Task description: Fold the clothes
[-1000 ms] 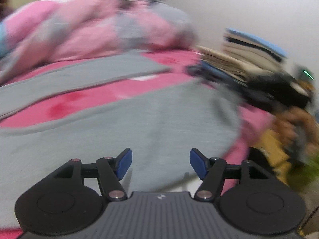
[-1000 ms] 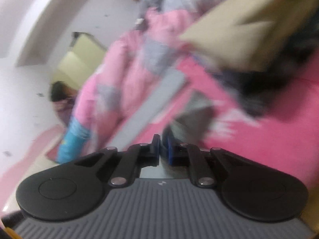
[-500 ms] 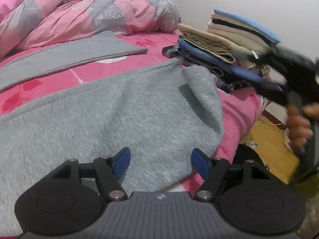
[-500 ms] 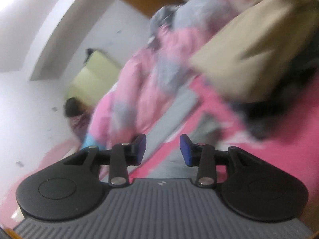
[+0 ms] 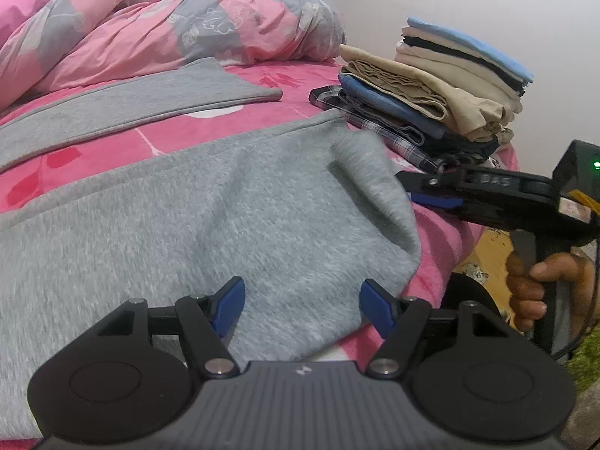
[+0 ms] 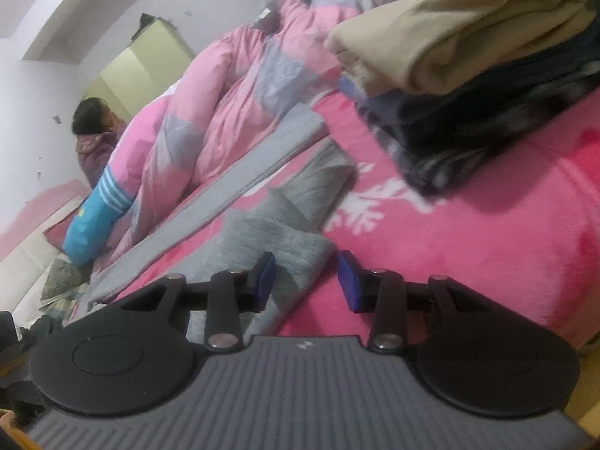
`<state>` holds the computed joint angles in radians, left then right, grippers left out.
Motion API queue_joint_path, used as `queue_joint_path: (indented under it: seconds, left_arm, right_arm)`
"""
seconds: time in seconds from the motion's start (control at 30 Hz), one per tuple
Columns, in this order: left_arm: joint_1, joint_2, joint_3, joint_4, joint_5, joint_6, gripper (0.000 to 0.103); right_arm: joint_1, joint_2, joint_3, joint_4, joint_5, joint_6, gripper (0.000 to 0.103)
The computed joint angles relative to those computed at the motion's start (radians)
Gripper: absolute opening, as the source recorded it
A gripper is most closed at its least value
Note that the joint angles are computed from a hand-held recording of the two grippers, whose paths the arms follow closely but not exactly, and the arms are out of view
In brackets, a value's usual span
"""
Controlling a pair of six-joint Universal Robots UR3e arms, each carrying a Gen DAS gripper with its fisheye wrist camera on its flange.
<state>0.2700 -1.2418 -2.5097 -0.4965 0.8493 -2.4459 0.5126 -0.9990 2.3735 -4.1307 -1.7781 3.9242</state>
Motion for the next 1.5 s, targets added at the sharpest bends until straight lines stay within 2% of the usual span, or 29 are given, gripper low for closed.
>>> queue_joint_path:
  seconds: [0.03,0.1,0.13,0.33,0.47,0.53,0.63,0.77,0.87,0.9,0.97,1.07,1.13,1.2,1.3,1.37,1.5]
  left_arm:
    - [0.001,0.0,-0.002,0.003,-0.001,0.0,0.07]
    - [0.004,0.0,-0.006,0.007,-0.005,0.002,0.07]
    - [0.01,0.004,-0.007,-0.002,-0.011,0.006,0.07]
    - [0.075,0.082,0.021,-0.162,-0.054,0.027,0.07]
    - [0.126,0.148,0.027,-0.251,-0.065,0.045,0.07]
    - [0.15,0.173,0.031,-0.297,-0.061,0.056,0.07]
    - [0.213,0.242,0.042,-0.416,-0.069,0.097,0.07]
    - [0.341,0.375,0.057,-0.621,-0.118,0.204,0.07]
    - [0.461,0.481,0.074,-0.807,-0.146,0.308,0.07]
    - [0.507,0.52,0.089,-0.895,-0.15,0.358,0.07]
    - [0.607,0.588,0.125,-1.077,-0.156,0.469,0.07]
    - [0.808,0.651,0.214,-1.427,-0.139,0.686,0.07]
    - [0.925,0.63,0.264,-1.573,-0.104,0.759,0.068]
    - [1.048,0.586,0.302,-1.69,-0.07,0.803,0.067]
    - [1.183,0.51,0.311,-1.728,-0.041,0.771,0.065]
    - [1.214,0.447,0.294,-1.659,-0.049,0.686,0.065]
    - [1.23,0.335,0.286,-1.573,-0.085,0.591,0.064]
  right_arm:
    - [0.001,0.019,-0.006,-0.013,-0.004,0.006,0.018]
    - [0.005,0.043,-0.004,-0.05,-0.017,0.028,0.008]
    - [0.015,0.044,-0.003,-0.062,-0.034,0.045,0.006]
    - [0.199,-0.112,0.063,-0.02,-0.303,0.087,0.005]
    - [0.304,-0.221,0.126,0.082,-0.401,0.163,0.005]
    - [0.302,-0.217,0.172,0.099,-0.379,0.253,0.005]
    - [0.28,-0.147,0.24,-0.004,-0.328,0.392,0.005]
    - [0.307,-0.174,0.223,-0.006,-0.36,0.386,0.005]
    - [0.251,-0.18,0.267,0.028,-0.29,0.451,0.006]
    - [0.226,-0.169,0.286,0.023,-0.257,0.488,0.006]
    - [0.244,-0.177,0.276,0.057,-0.282,0.52,0.007]
    - [0.299,-0.263,0.207,0.215,-0.353,0.457,0.008]
    - [0.304,-0.304,0.182,0.28,-0.357,0.42,0.009]
    - [0.282,-0.308,0.206,0.244,-0.323,0.414,0.009]
    - [0.268,-0.291,0.226,0.189,-0.297,0.416,0.009]
    - [0.257,-0.273,0.235,0.145,-0.28,0.42,0.008]
    - [0.232,-0.253,0.238,0.117,-0.249,0.43,0.009]
